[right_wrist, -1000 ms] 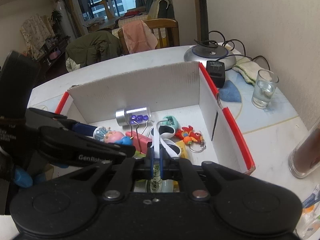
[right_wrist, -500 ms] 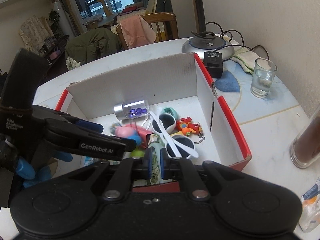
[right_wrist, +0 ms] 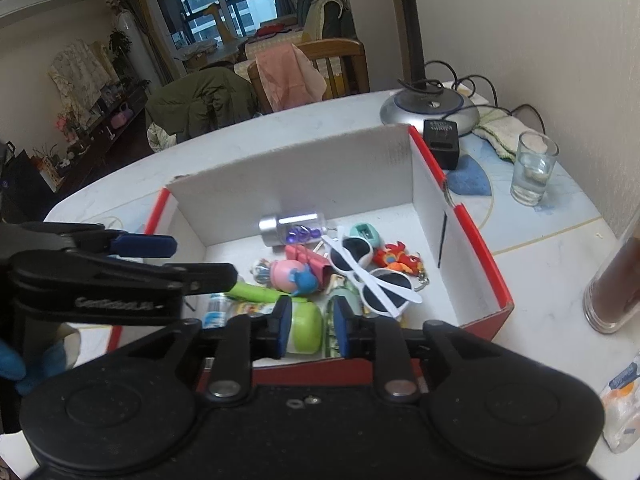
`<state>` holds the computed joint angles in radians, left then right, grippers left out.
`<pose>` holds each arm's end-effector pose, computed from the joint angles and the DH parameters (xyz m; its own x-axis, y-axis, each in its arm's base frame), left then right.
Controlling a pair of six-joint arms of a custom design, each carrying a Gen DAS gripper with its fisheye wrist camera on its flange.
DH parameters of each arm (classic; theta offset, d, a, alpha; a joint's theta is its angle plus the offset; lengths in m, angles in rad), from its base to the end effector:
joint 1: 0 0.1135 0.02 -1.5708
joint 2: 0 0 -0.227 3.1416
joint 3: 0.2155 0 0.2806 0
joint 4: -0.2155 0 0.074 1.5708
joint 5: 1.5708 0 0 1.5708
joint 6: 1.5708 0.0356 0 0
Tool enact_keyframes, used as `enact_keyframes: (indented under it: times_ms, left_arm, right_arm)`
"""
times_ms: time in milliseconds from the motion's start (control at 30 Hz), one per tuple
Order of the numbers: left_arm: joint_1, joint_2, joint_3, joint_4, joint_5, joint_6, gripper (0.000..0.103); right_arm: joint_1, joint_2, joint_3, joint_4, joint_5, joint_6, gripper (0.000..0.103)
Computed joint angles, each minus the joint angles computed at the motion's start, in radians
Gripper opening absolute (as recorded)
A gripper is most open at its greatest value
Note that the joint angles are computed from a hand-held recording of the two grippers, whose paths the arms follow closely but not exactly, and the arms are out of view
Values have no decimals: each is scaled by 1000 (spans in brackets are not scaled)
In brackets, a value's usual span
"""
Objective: Organize rigid objects
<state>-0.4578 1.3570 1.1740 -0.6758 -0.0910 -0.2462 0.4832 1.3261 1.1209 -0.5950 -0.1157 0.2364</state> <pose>0.2919 -0.1402 0.2616 -0.7529 0.1004 -0.6504 0.2097 0.9734 -0.0925 0.2830 0.1531 0.2582 -0.7424 -0.1268 -0.6578 -0.3691 0.8969 0.2437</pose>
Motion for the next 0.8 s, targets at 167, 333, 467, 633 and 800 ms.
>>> enact_keyframes:
  times_ms: [167, 333, 467, 633, 800]
  left_arm:
    - [1, -156, -84, -12, -2, 5, 77]
    - [2, -303, -150, -45, -2, 11, 77]
    - [9, -421, -195, -79, -2, 14, 77]
    - [25, -547, -239, -127, 19, 5, 85]
    - [31, -624, -262, -167, 13, 12, 85]
  right_arm:
    - [54, -54, -7, -11, 46, 40, 35]
    - [113, -109, -16, -21, 101, 89, 42]
    - [163, -161, -32, -26, 153, 126, 52]
    - [235, -222, -51, -33, 228, 155, 66]
    - [311, -266, -72, -36, 309, 203, 83]
